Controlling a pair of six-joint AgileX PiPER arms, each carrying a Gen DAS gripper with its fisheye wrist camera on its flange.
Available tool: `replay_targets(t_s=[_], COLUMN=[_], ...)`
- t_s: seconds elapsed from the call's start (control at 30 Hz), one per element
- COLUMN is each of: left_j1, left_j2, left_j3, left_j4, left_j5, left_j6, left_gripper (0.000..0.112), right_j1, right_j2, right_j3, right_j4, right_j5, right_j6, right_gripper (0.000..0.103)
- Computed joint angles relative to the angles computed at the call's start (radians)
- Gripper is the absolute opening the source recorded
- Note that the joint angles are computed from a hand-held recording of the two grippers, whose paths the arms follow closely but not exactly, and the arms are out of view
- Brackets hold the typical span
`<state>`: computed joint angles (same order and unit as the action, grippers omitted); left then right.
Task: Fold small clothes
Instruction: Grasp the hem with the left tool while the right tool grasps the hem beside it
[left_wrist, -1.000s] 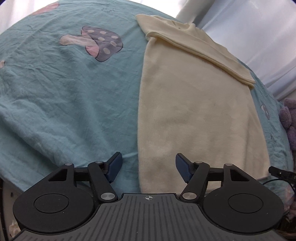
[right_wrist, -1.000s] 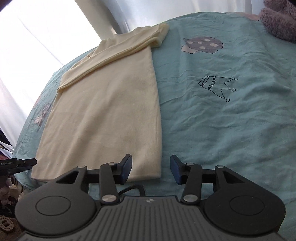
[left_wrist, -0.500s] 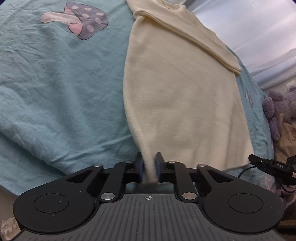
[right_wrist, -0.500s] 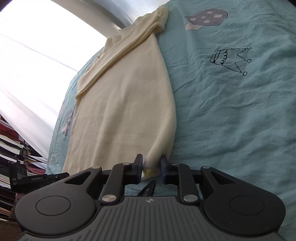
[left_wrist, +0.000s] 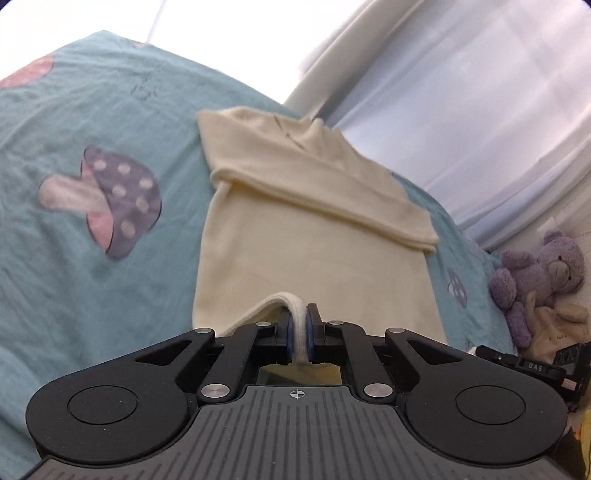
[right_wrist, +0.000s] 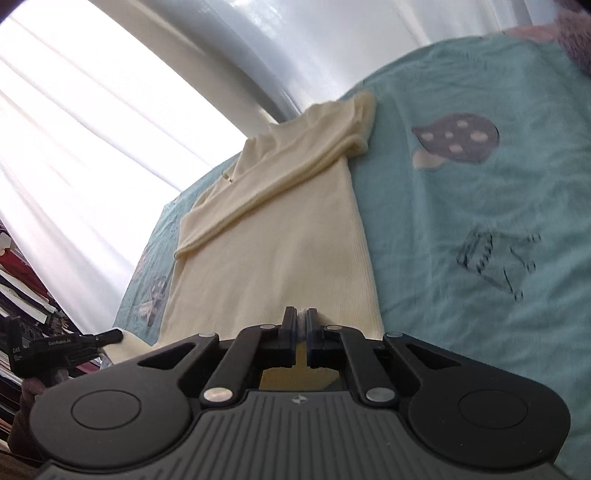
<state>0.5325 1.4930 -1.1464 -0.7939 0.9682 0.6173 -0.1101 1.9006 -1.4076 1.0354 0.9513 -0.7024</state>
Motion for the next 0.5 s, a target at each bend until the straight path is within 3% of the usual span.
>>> replay_targets(t_s=[0.23,0.33,0.4,0.47,0.5], left_j1=[-0.094,-0.141,-0.155,-0.16,-0.161], left_j2=[0.19,0.275,0.328,0.36,0.367], left_j3=[-0.213,-0.293,-0.336,-0.349,-0.342], left_j4=[0.031,0.128,0.171,0.199,0.199], left_j5=[-0.139,-0.195,-0.189,-0.185,-0.191], left_j6=[-0.07,-0.164,-0.2,-0.219,-0.213], left_gripper=[0.009,0.009,0.009,0.009,0.009], right_j1=[0.083,0.13,0.162,0.172,0.17], right_j2=[0.195,0.274,0.295,0.284,0.284], right_j3=[-0.328,-0.48,-0.54,-0.534,-0.538], right_j4=[-0.06,-0.181,-0.288,-0.313,-0.319], right_j5=[-0.105,-0.138,-0.132,-0.086,-0.044], right_j6=[0.143,0.25,0.255,0.156,0.122], right_gripper=[0.0,0.0,0.003,0.003,0.008])
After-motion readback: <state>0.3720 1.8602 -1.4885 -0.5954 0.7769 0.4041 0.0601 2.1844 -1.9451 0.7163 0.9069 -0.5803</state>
